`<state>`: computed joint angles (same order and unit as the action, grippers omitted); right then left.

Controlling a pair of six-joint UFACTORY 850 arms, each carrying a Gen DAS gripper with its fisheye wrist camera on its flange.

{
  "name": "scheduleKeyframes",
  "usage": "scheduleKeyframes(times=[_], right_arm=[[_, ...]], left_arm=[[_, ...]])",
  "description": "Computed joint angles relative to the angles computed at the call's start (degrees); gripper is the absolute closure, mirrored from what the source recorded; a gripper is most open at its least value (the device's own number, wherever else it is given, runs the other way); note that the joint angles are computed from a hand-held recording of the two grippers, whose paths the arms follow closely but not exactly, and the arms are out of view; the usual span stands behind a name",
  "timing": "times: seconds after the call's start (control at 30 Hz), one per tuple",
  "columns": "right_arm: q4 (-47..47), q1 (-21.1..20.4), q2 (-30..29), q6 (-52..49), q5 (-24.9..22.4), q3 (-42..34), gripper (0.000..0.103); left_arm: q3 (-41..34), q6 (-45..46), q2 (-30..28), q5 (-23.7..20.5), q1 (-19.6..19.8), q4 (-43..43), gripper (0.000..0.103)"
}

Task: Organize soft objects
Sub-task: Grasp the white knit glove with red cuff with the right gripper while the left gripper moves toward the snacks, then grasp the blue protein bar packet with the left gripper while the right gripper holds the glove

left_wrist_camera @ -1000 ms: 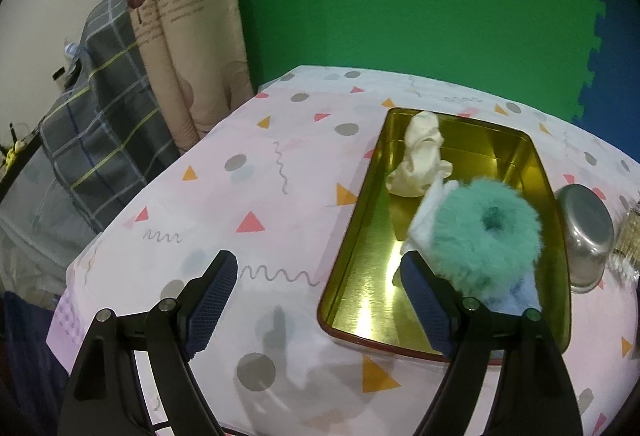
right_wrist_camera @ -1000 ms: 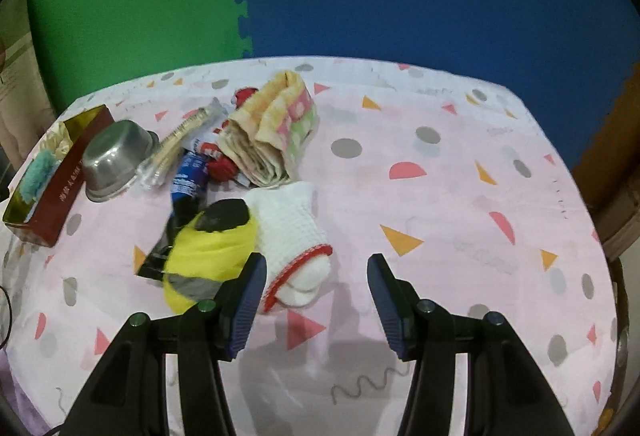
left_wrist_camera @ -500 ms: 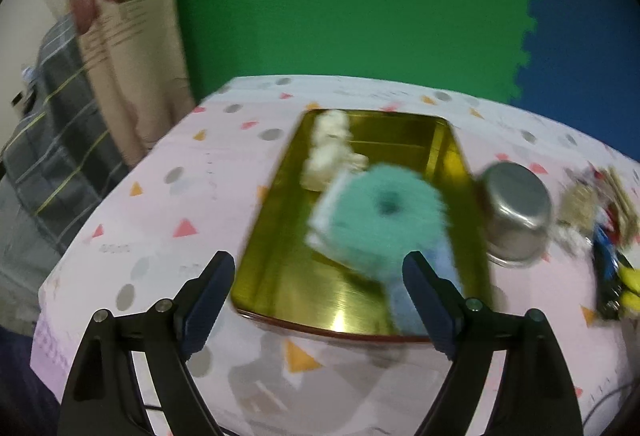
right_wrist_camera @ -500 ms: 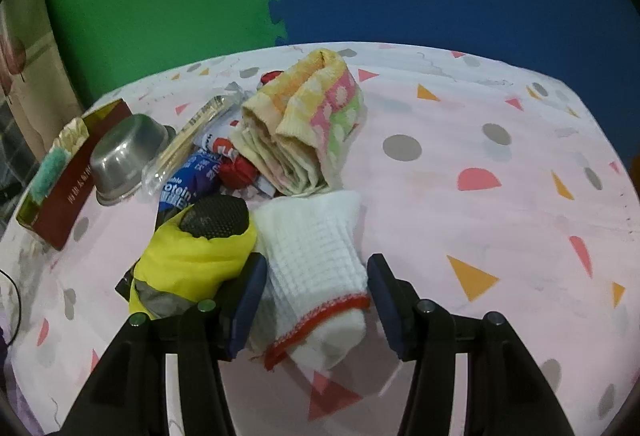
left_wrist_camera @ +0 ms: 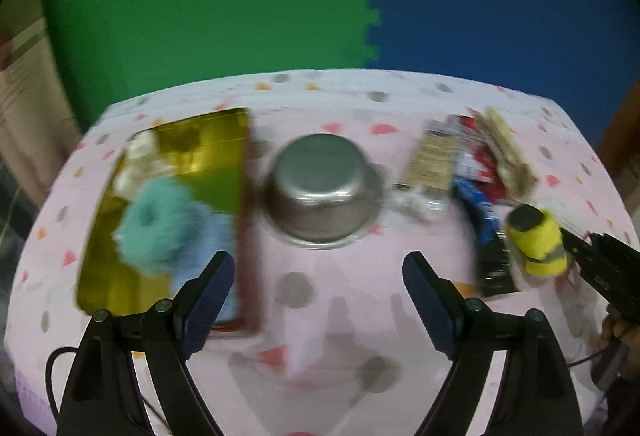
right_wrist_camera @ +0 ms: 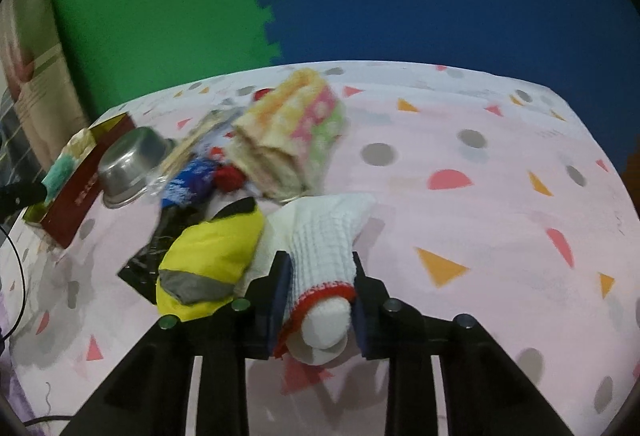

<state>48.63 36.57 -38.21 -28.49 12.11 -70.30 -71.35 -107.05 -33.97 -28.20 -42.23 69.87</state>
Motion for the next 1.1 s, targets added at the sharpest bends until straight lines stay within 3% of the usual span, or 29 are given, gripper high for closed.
scheduleKeyframes(times=[0.33, 0.57, 0.67, 0.77, 0.9, 1.1], right_arm=[[8.45, -2.49, 2.84, -3.93, 4.28, 4.90, 0.075], [4.56, -2.82, 2.83, 0.41, 4.20, 5.33, 0.073], [-3.59, -3.62, 2.97, 9.39, 3.17, 5.84, 0.073], [-9.67, -4.16, 3.08, 15.95, 2.69, 6.21, 0.073], [-10.55, -4.24, 2.94, 16.80, 2.60, 6.11, 0.073], [-15.24, -4.62, 3.04, 21.89, 2.44, 6.43, 0.073]], left_arm=[[-11.42, 20.47, -7.17, 5.23, -0.72, -17.63, 0.019], [-19.89, 35.82, -12.82, 5.66, -0.01, -34.66, 0.020], [-23.89, 40.11, -15.63, 4.05, 0.18, -39.65, 0.023], [-27.51, 41.01, -18.23, 1.40, -0.20, -39.73, 0.029], [-32.00, 43.46, -21.72, -1.97, -0.34, -41.49, 0.039], [-35.43, 44.53, -24.87, -3.87, -0.58, -41.99, 0.056]])
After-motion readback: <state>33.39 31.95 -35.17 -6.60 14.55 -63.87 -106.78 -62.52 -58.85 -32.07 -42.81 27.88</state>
